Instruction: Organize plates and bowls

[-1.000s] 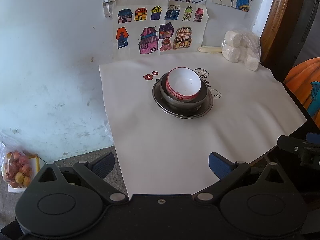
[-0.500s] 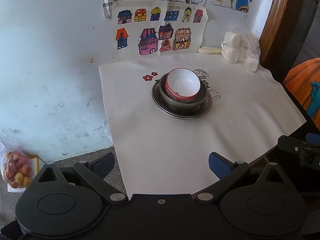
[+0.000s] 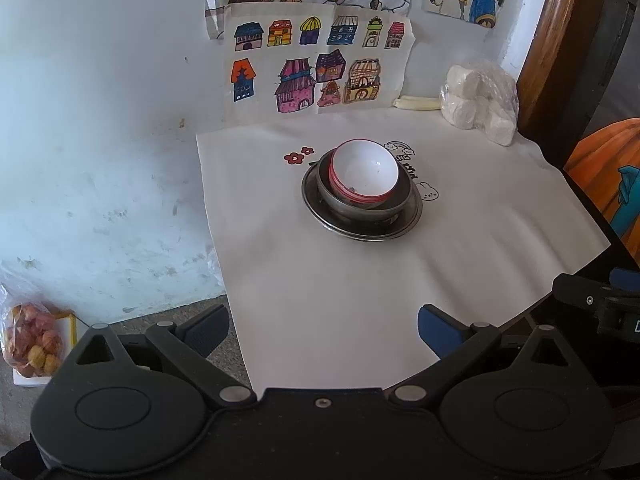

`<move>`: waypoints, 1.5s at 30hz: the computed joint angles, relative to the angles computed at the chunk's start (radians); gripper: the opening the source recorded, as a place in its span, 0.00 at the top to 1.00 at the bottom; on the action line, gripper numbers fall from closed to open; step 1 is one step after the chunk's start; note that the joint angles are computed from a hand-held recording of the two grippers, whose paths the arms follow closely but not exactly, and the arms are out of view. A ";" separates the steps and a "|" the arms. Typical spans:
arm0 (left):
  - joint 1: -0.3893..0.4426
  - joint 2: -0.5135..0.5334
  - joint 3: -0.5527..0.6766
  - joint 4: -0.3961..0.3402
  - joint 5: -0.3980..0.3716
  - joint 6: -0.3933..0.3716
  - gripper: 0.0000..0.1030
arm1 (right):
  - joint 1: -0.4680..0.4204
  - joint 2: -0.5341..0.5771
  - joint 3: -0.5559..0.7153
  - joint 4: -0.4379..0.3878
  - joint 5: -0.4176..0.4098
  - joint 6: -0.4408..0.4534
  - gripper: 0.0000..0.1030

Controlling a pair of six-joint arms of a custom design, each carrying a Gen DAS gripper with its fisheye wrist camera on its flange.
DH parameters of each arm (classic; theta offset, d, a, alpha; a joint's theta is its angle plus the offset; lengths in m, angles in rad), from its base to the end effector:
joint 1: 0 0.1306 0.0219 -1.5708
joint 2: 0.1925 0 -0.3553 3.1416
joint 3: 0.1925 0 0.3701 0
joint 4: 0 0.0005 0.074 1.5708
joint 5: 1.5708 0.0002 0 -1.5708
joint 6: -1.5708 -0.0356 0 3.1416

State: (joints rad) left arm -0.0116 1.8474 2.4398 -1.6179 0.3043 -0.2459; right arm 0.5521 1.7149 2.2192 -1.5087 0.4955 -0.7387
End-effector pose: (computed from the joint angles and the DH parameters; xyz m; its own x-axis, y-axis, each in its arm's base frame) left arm 0.5452 -0.0175 0.5618 -0.7887 0.2414 -0.5654 0.3696 0.9211 -0.1222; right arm 0.4516 0.2577 0.5558 -0.6956 0.2672 -0.6669 0.3033 0.9507 0.0647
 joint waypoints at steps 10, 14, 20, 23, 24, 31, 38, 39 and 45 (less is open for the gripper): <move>0.000 0.003 0.006 -0.003 -0.002 0.003 0.02 | 0.003 0.007 0.012 -0.005 0.005 -0.002 0.00; -0.001 0.003 0.006 -0.005 -0.001 0.000 0.02 | 0.002 0.009 0.015 -0.006 0.004 -0.002 0.00; 0.000 0.011 0.018 -0.012 -0.002 -0.005 0.02 | 0.001 0.010 0.016 -0.006 0.004 -0.001 0.00; -0.001 0.012 0.020 -0.013 -0.001 -0.002 0.02 | 0.001 0.011 0.018 -0.007 0.002 -0.001 0.00; -0.001 0.012 0.020 -0.013 -0.002 -0.001 0.02 | 0.000 0.011 0.018 -0.007 0.001 -0.001 0.00; -0.002 0.024 0.033 -0.024 -0.006 -0.014 0.02 | 0.001 0.013 0.021 -0.010 0.003 -0.003 0.00; -0.004 0.023 0.027 -0.020 -0.003 -0.020 0.02 | -0.003 0.013 0.019 -0.012 -0.001 -0.009 0.00; -0.003 0.025 0.030 -0.022 -0.002 -0.021 0.02 | -0.003 0.014 0.019 -0.013 -0.003 -0.010 0.00; -0.004 0.040 0.057 -0.041 0.000 -0.025 0.02 | -0.005 0.023 0.034 -0.024 -0.007 -0.013 0.00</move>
State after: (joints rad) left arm -0.0155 1.8877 2.4973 -1.6584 0.3041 -0.2709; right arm 0.5474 1.7381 2.2530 -1.5325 0.4882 -0.7514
